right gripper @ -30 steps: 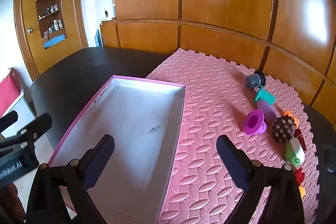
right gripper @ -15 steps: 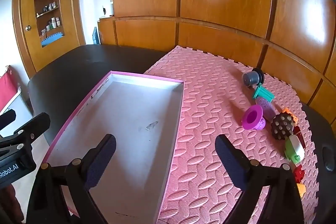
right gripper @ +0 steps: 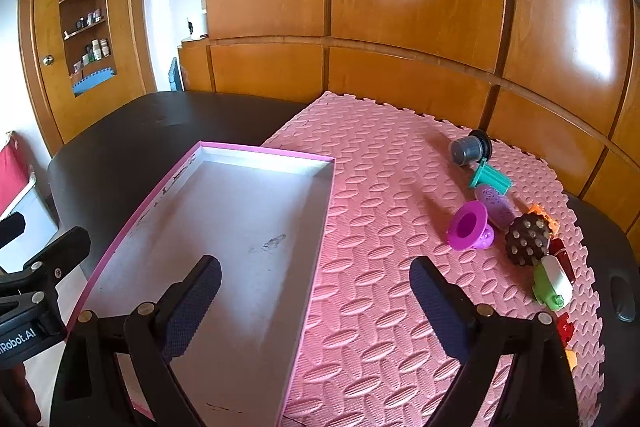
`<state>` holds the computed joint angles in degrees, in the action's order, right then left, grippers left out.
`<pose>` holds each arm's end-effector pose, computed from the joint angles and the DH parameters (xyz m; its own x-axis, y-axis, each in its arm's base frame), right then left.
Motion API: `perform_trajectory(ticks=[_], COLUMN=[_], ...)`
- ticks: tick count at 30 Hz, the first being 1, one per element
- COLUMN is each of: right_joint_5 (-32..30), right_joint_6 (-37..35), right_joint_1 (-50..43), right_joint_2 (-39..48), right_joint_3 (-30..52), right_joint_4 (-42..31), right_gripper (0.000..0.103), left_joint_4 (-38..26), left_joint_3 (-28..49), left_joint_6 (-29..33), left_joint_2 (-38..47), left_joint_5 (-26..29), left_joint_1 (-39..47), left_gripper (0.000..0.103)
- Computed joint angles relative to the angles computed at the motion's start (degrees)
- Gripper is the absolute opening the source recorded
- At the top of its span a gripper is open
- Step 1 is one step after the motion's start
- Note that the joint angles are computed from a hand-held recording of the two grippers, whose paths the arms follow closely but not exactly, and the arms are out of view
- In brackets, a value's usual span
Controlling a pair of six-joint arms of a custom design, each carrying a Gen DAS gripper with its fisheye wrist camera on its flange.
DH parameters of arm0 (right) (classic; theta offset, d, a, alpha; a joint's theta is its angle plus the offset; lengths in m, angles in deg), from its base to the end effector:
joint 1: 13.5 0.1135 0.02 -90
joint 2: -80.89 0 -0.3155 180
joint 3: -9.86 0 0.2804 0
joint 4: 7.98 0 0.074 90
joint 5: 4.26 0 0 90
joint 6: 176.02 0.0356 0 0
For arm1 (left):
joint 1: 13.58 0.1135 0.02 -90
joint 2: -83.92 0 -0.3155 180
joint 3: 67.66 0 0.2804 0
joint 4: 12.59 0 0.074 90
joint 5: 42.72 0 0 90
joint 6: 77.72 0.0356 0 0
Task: Organize rigid objects
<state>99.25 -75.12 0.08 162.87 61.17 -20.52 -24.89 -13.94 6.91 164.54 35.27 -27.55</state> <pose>0.2900 0.0615 0.2085 -0.6654 0.0284 -0.7459 0.0642 0.9978 -0.0192 0.2958 -0.0660 0.2291 -0.6181 0.0594 -0.7839 0.0219 0.9981 0.0584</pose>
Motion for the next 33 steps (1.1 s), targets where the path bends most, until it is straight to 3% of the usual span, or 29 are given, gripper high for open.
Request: perform_trajectory(ticks=[28, 33], right_joint_5=[-5.3, -8.2], right_joint_6=[-3.0, -5.5], right_joint_1=[-11.7, -17.1], right_joint_2=[-1.7, -1.6], right_joint_3=[-1.3, -0.5], right_joint_4=[1.5, 1.7], right_gripper=[0.097, 0.097], left_joint_4=[-1.6, -3.7], left_joint_3=[2.2, 4.4], left_joint_6=[4.9, 5.0], left_joint_2=[0.1, 1.1], left_joint_5=[-4.1, 1.3], left_joint_1=[-7.4, -7.4], left_gripper=[0.103, 0.103])
